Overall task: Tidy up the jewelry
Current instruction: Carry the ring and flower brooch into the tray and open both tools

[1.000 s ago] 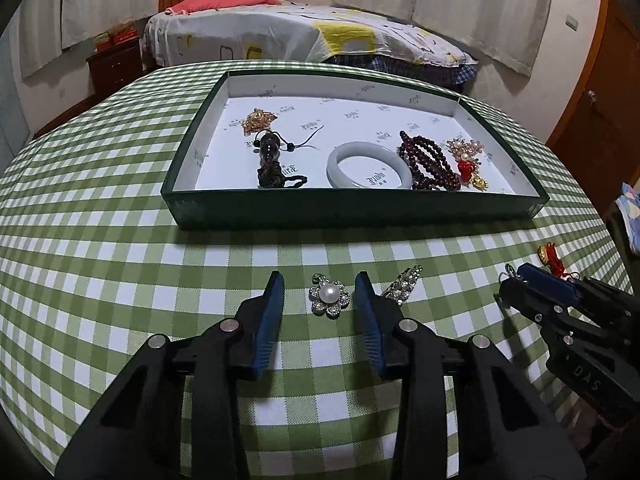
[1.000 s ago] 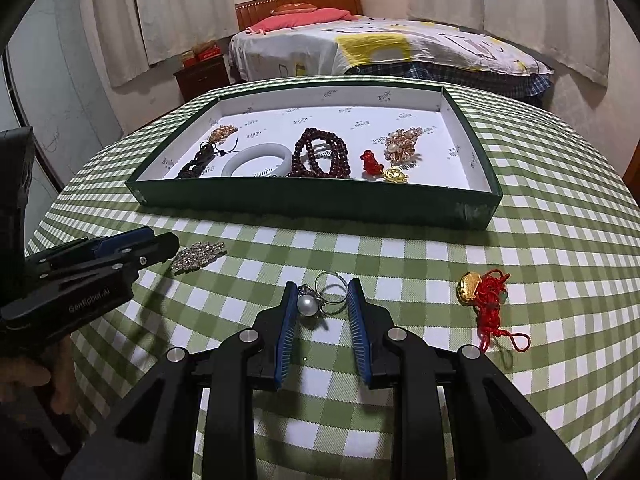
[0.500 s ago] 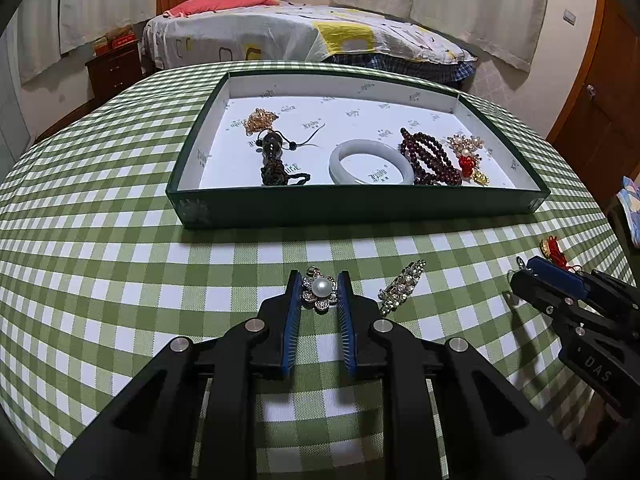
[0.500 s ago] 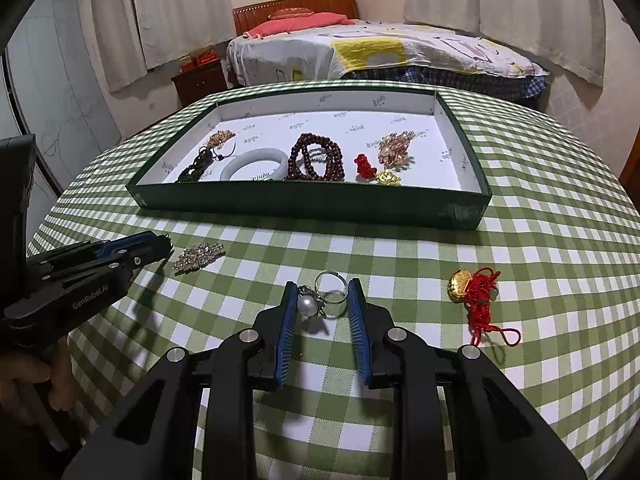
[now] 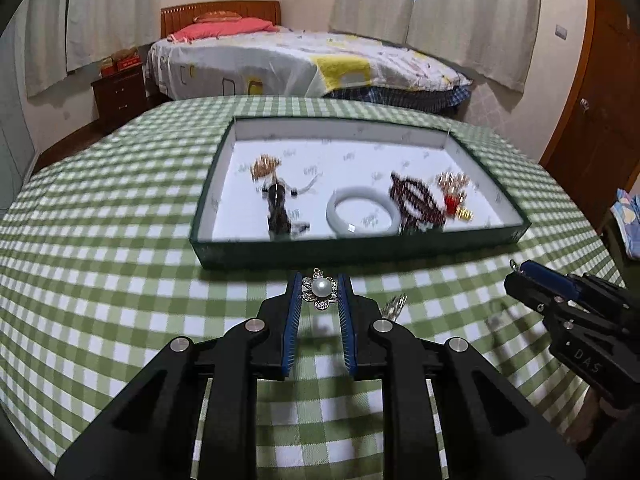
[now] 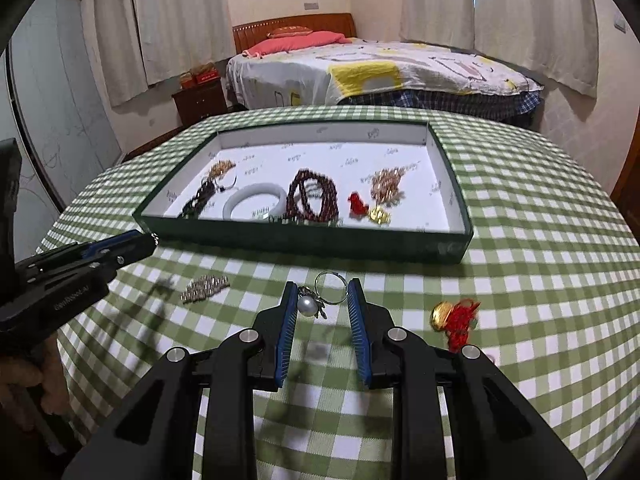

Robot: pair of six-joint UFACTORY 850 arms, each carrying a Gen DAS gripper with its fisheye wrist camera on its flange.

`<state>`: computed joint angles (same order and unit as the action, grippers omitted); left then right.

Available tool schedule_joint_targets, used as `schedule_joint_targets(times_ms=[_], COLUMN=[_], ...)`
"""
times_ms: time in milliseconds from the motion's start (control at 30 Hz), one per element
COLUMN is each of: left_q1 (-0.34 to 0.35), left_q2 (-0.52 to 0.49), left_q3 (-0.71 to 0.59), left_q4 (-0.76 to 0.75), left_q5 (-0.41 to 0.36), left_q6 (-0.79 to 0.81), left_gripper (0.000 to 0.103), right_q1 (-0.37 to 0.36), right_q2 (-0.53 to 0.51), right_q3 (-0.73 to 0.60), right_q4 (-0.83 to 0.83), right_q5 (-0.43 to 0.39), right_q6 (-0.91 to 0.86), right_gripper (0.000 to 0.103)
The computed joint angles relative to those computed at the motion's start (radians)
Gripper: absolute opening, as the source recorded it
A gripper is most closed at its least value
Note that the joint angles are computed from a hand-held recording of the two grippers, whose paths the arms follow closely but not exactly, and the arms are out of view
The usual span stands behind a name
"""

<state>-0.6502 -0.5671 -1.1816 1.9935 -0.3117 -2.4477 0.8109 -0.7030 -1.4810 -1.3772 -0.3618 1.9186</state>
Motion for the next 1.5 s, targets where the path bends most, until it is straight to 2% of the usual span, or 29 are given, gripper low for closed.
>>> schedule_joint_targets(times_ms=[167, 367, 767, 900, 1067, 1267, 1400, 1500], left_q1=[0.004, 0.019, 0.058, 0.072, 0.088, 0.1, 0.107, 0.111], left_q2=[0.014, -0.018, -0.166, -0.225, -0.317, -0.393, -0.422, -0.432], left_q3=[-0.024, -0.101, -0.332, -0.413, -0.537, -0.633, -0.667, -0.678], left_q4=[0.048, 0.06, -0.13, -0.253, -0.556, -0.897, -1.075, -1.157], left_q5=[-0.022, -0.013, 0.031, 0.049, 0.075, 0.074, 0.063, 0.058], left_q6=[-0.022, 0.002, 0.247, 0.378, 0.695, 1.049, 1.217, 1.287], left_gripper=[0.018, 0.018, 0.018, 0.018, 0.018, 0.018, 0.018, 0.018], right_q1=[-0.011, -0.038, -0.092, -0.109, -0.128, -0.147, -0.148, -0.15], right_q2=[0.005, -0.015, -0.15, -0.215, -0.304, -0.403, -0.436, -0.45], right_q3=[-0.018, -0.074, -0.295, -0.392, -0.52, -0.666, -0.716, -0.741], right_q4=[-0.062, -0.093, 0.047, 0.189, 0.437, 0.764, 0.835, 0.876], right_q5=[-0.022, -0.039, 0.004, 0.017, 0.01, -0.045, -0.081, -0.096], right_q6=[0.037, 0.02, -0.192, -0.348, -0.61, -0.93, -1.004, -1.042], right_gripper=[0.027, 0.027, 0.027, 0.027, 0.027, 0.027, 0.027, 0.027])
